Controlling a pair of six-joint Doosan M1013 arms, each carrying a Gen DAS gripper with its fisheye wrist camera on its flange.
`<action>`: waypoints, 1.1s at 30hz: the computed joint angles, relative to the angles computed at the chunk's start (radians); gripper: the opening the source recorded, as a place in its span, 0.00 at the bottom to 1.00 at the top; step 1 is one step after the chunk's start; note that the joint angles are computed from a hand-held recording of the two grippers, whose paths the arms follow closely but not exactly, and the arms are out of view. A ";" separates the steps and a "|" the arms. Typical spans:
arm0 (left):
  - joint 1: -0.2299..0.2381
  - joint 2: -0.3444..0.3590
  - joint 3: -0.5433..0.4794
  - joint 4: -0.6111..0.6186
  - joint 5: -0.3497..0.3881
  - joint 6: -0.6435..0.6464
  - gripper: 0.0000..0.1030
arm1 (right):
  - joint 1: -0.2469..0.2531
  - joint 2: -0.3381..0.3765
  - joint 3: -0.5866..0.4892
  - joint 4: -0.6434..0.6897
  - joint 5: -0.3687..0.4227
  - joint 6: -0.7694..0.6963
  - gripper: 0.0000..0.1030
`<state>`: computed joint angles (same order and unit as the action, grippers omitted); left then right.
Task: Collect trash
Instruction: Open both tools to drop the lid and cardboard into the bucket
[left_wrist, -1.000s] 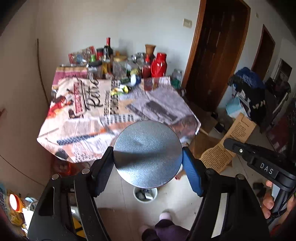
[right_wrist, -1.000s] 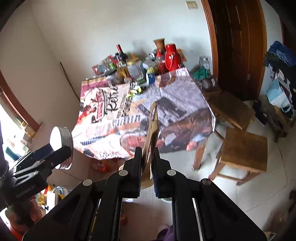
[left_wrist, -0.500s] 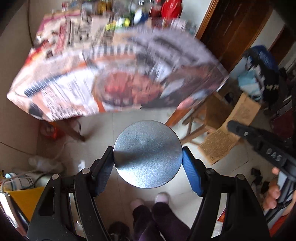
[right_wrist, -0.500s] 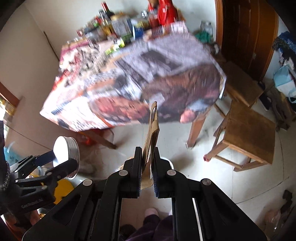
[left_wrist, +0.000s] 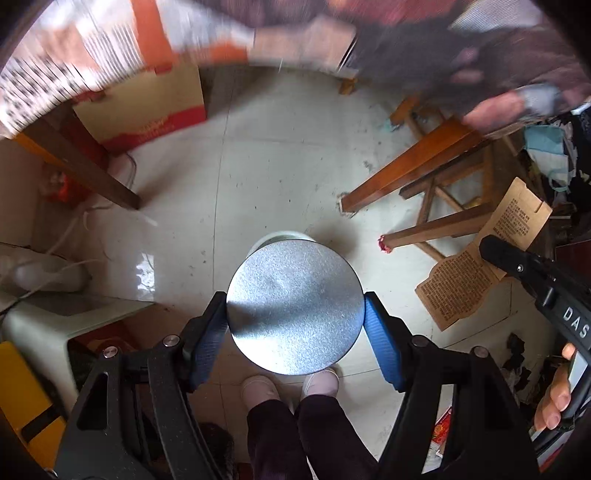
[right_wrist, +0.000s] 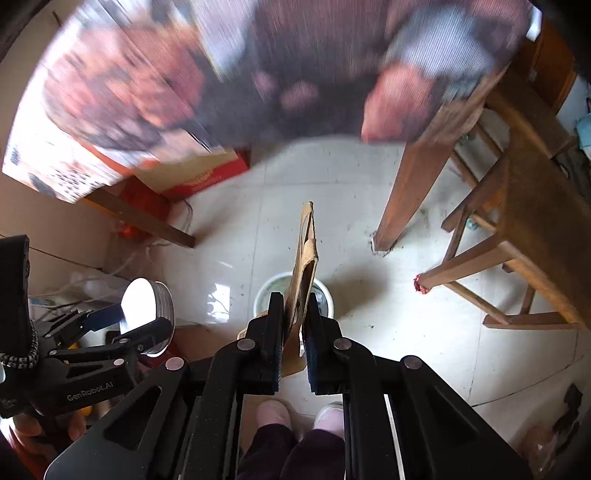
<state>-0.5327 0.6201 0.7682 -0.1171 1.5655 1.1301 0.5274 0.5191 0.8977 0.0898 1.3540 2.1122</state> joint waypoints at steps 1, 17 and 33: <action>0.005 0.002 0.028 -0.013 -0.022 0.001 0.69 | 0.000 0.005 0.006 0.003 -0.007 -0.003 0.09; 0.022 0.068 0.207 -0.120 -0.161 0.048 0.69 | -0.011 0.099 0.098 0.081 -0.076 -0.164 0.13; 0.025 0.065 0.219 -0.132 -0.154 0.049 0.69 | -0.011 0.116 0.061 0.133 0.030 -0.186 0.34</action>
